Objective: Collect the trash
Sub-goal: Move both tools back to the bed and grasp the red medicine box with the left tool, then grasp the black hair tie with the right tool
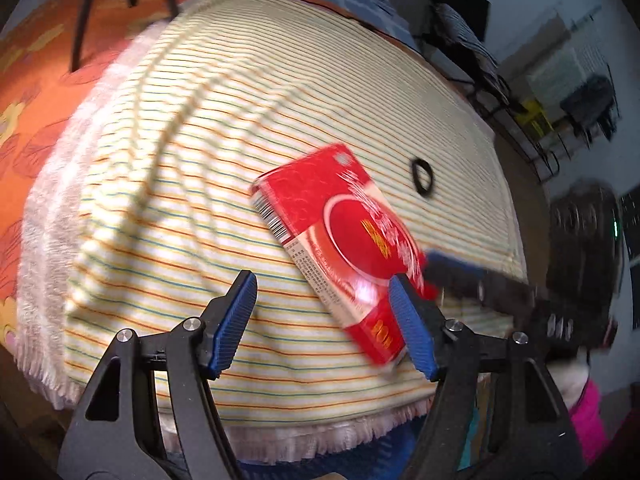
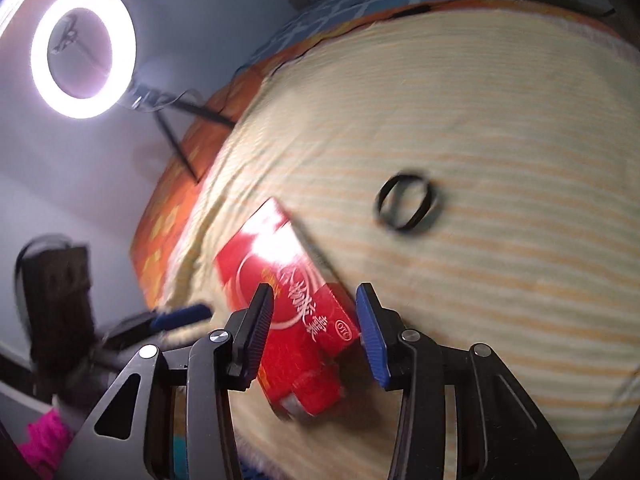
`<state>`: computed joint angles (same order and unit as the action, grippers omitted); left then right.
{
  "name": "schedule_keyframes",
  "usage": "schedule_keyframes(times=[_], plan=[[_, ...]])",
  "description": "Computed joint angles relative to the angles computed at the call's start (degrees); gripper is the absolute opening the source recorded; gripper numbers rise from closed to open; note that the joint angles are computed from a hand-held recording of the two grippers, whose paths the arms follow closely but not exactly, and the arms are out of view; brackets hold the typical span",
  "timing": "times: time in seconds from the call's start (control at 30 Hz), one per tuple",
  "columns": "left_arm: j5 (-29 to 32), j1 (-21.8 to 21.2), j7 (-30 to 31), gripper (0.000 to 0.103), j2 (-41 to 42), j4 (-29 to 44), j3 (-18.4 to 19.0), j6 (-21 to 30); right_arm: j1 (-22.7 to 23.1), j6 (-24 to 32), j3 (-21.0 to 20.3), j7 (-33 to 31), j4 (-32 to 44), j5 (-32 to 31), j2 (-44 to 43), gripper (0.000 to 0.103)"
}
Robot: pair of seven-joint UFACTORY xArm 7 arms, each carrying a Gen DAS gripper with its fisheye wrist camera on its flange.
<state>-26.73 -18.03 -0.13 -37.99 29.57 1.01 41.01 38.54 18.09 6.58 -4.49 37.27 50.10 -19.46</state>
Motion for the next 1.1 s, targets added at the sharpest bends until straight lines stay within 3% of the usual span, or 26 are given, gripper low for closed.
schedule_keyframes(times=[0.13,0.3,0.37,0.47,0.53,0.63,0.8,0.9,1.1], plan=[[1.2,1.9,-0.8,0.071,-0.4,0.0,0.6,-0.4,4.4,-0.7,-0.4,-5.1,-0.2,7.8,0.6,0.041],[1.2,2.4,0.2,0.071,1.0,0.7,1.9,-0.2,5.1,0.2,2.1,-9.8,3.0,12.6,4.2,0.041],[1.5,2.4,0.5,0.072,1.4,1.2,1.4,0.2,2.4,0.0,4.9,-4.2,2.8,6.7,3.9,0.041],[1.7,1.6,0.7,0.080,2.0,1.8,0.0,0.3,0.5,-0.6,5.6,2.5,0.6,1.8,1.2,0.042],[2.8,1.1,0.2,0.082,2.7,2.5,-1.7,0.5,-3.4,-0.8,7.5,11.0,-2.0,-6.2,-2.2,0.044],[6.4,1.3,-3.2,0.090,3.1,3.0,-5.7,-0.3,-11.1,1.3,11.1,23.0,-3.5,-18.9,-5.6,0.049],[16.4,3.0,-11.7,0.091,7.0,5.4,-11.8,-0.6,-17.8,3.2,12.8,33.3,-2.7,-31.5,-6.1,0.052],[20.6,3.0,-15.9,0.098,9.6,6.1,-13.1,-2.1,-17.8,3.6,11.7,35.7,-1.1,-35.6,-4.0,0.058],[30.2,4.2,-25.8,0.100,15.6,9.1,-16.4,-3.7,-17.0,3.8,10.0,40.1,0.7,-43.9,-0.7,0.058]])
